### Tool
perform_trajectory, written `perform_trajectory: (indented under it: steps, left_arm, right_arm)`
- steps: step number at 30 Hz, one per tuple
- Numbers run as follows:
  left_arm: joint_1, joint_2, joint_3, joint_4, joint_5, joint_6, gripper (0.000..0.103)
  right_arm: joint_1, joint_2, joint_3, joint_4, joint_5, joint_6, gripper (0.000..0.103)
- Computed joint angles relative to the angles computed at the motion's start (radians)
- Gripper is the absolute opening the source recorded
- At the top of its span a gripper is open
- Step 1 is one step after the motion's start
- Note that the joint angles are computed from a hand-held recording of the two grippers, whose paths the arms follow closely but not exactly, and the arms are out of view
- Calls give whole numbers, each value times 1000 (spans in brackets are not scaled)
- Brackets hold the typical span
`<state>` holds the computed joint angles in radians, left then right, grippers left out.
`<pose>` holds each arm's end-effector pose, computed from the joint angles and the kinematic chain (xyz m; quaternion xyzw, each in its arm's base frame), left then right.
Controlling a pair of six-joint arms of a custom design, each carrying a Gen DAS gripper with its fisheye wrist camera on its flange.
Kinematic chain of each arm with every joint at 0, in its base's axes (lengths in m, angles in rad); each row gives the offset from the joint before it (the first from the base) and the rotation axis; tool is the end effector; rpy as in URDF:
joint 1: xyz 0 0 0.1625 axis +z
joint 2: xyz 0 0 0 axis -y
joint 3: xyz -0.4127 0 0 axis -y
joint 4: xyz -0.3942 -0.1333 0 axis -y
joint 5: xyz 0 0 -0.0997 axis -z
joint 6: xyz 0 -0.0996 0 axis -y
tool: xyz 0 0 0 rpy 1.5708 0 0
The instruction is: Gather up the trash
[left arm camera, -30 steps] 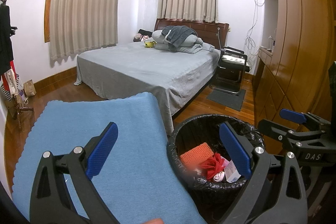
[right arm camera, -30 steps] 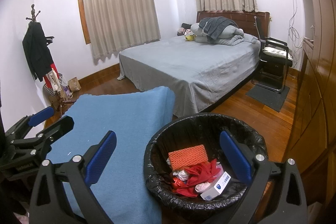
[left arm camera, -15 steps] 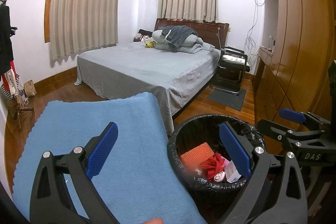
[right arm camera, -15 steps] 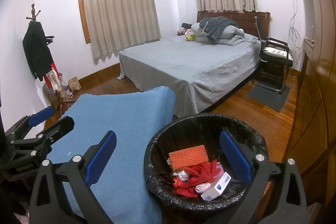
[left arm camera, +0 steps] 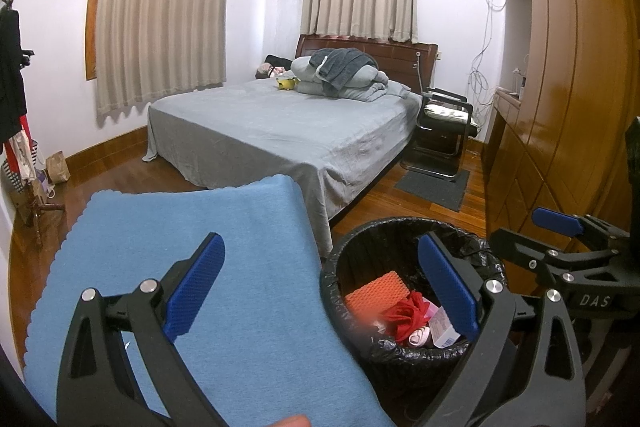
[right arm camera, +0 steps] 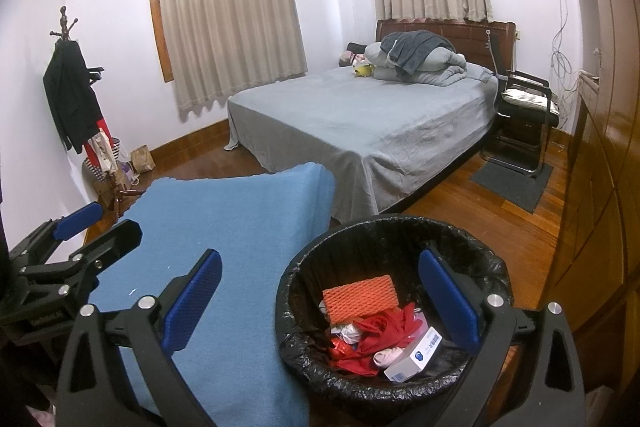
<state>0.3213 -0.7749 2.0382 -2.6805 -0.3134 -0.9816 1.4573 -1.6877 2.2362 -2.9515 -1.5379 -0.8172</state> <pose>-0.4100 -0.3768 0.0299 0.1524 0.7932 -0.4994 0.3135 0.0871 -0.4417 0.3735 0.3214 -0.8562 0.3679 0.1679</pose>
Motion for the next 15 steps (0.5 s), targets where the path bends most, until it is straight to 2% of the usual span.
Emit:
perform_trajectory:
  steps: [15]
  left_arm:
    - [0,-1,0,2,0,0,95]
  right_arm:
    - [5,-1,-1,3,-5,3,97]
